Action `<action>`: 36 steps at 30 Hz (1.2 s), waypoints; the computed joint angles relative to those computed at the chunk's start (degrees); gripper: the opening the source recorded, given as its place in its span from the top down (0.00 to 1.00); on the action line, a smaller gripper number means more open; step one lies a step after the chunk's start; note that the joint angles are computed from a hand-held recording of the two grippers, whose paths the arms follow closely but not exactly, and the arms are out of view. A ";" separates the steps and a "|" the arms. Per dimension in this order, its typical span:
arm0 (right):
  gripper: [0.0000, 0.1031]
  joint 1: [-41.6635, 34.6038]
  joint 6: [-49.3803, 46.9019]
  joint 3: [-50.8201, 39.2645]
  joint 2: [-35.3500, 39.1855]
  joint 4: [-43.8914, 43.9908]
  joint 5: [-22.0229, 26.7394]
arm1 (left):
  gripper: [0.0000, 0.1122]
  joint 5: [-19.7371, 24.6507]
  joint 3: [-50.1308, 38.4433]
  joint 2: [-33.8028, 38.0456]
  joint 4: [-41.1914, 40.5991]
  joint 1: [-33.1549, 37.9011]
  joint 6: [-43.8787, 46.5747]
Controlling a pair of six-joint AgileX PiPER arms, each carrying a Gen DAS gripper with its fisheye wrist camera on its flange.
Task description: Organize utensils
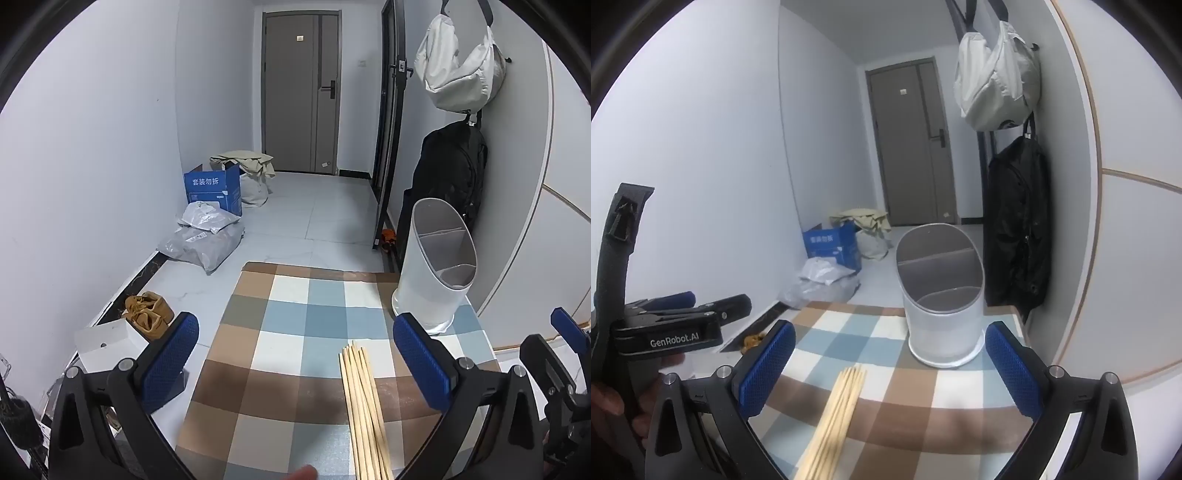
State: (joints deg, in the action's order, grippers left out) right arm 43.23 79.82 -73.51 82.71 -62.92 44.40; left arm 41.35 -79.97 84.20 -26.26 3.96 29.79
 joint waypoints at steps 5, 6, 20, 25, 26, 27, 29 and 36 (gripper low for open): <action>0.00 -0.07 -1.79 -0.42 -0.30 1.58 0.37 | 0.09 -0.06 -0.93 0.74 -1.17 0.62 1.93; 0.00 0.13 -1.84 -0.49 -0.31 1.47 0.64 | 0.09 0.10 -1.43 1.16 -1.19 0.73 2.03; 0.00 -1.20 -2.19 -0.61 -0.72 3.24 -1.85 | 0.09 -2.14 1.47 -0.85 -2.62 0.14 3.37; 0.00 -0.99 -1.69 -0.50 -0.65 2.71 -1.75 | 0.09 -2.09 1.95 -0.98 -3.32 0.47 4.11; 0.00 -1.01 -1.68 -0.52 -0.61 2.88 -1.89 | 0.09 -2.14 1.98 -0.98 -3.21 0.46 4.02; 0.00 -1.15 -1.46 0.00 -0.96 2.80 -2.39 | 0.09 -2.23 2.03 -1.01 -2.90 0.28 3.73; 0.00 -1.40 -1.73 0.03 -1.04 3.29 -2.82 | 0.09 -2.30 2.24 -1.03 -3.07 0.26 3.88; 0.00 -1.67 -1.80 0.23 -1.06 3.66 -3.37 | 0.09 -2.21 2.52 -0.99 -3.58 0.35 4.18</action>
State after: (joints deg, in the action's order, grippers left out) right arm 41.56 78.02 -73.28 81.65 -59.26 41.04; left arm 39.14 -77.45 83.21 -29.83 4.30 33.97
